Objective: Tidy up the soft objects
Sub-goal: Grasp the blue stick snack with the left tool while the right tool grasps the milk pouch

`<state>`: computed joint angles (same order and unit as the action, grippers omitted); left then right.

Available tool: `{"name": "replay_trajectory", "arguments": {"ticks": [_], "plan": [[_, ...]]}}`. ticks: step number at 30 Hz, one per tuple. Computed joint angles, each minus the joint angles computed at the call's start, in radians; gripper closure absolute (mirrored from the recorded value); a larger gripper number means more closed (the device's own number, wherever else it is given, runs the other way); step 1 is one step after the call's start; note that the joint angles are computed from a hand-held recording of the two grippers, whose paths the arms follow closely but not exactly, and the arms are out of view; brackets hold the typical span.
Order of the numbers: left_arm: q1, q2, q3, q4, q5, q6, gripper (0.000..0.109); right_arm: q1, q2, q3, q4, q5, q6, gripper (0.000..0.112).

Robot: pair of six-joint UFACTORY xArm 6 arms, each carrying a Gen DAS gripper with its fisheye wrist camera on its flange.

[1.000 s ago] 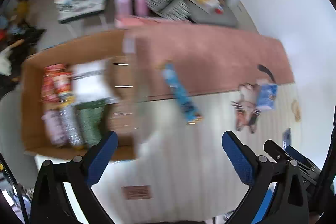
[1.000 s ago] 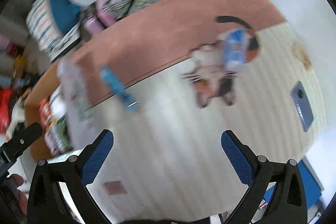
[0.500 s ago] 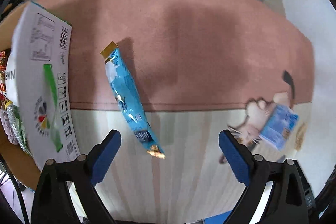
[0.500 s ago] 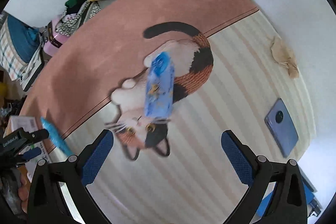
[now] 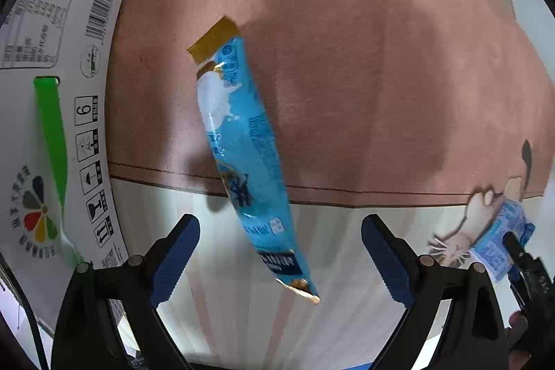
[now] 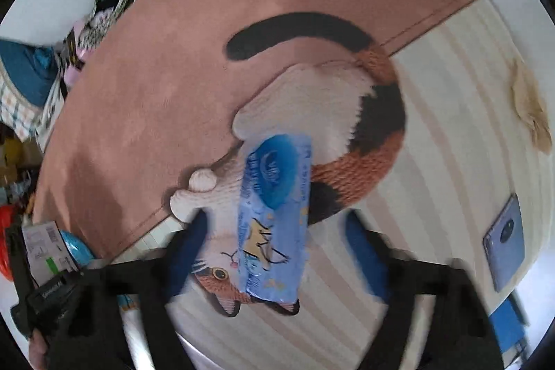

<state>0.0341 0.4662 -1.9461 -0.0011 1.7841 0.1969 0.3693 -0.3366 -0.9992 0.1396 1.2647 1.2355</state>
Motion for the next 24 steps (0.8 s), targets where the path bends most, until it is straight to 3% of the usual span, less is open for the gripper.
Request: {"name": "replay_trajectory", "arguments": {"ticks": [1, 3, 5, 8, 12, 13, 16, 19, 21, 24], "plan": [[-0.002, -0.005, 0.016, 0.006, -0.011, 0.000, 0.013, 0.003, -0.005, 0.012, 0.016, -0.022, 0.000, 0.092], [-0.007, -0.016, 0.049, 0.016, -0.034, 0.006, 0.014, 0.019, -0.031, 0.043, 0.039, -0.088, -0.002, 0.094], [-0.011, -0.026, 0.077, 0.031, -0.053, 0.014, 0.029, 0.034, -0.061, 0.082, 0.099, -0.178, -0.046, 0.094], [-0.025, -0.068, 0.140, 0.057, -0.108, 0.028, 0.037, 0.055, -0.095, 0.144, 0.186, -0.271, -0.101, 0.094], [-0.061, -0.165, 0.263, 0.075, -0.193, 0.088, 0.075, 0.072, -0.102, 0.182, 0.155, -0.224, -0.067, 0.091], [-0.072, -0.184, 0.289, 0.081, -0.208, 0.101, 0.079, 0.071, -0.106, 0.192, 0.160, -0.221, -0.058, 0.086], [-0.107, -0.256, 0.396, 0.112, -0.283, 0.133, 0.084, 0.081, -0.097, 0.170, 0.096, -0.156, 0.009, 0.048], [-0.131, -0.317, 0.481, 0.136, -0.338, 0.164, 0.087, 0.102, -0.038, 0.069, -0.014, 0.000, 0.035, 0.035], [-0.135, -0.334, 0.503, 0.135, -0.347, 0.179, 0.088, 0.139, 0.030, -0.040, -0.109, 0.109, 0.063, 0.035], [-0.134, -0.357, 0.532, 0.134, -0.352, 0.182, 0.088, 0.186, 0.126, -0.178, -0.194, 0.201, 0.054, 0.030]]}}
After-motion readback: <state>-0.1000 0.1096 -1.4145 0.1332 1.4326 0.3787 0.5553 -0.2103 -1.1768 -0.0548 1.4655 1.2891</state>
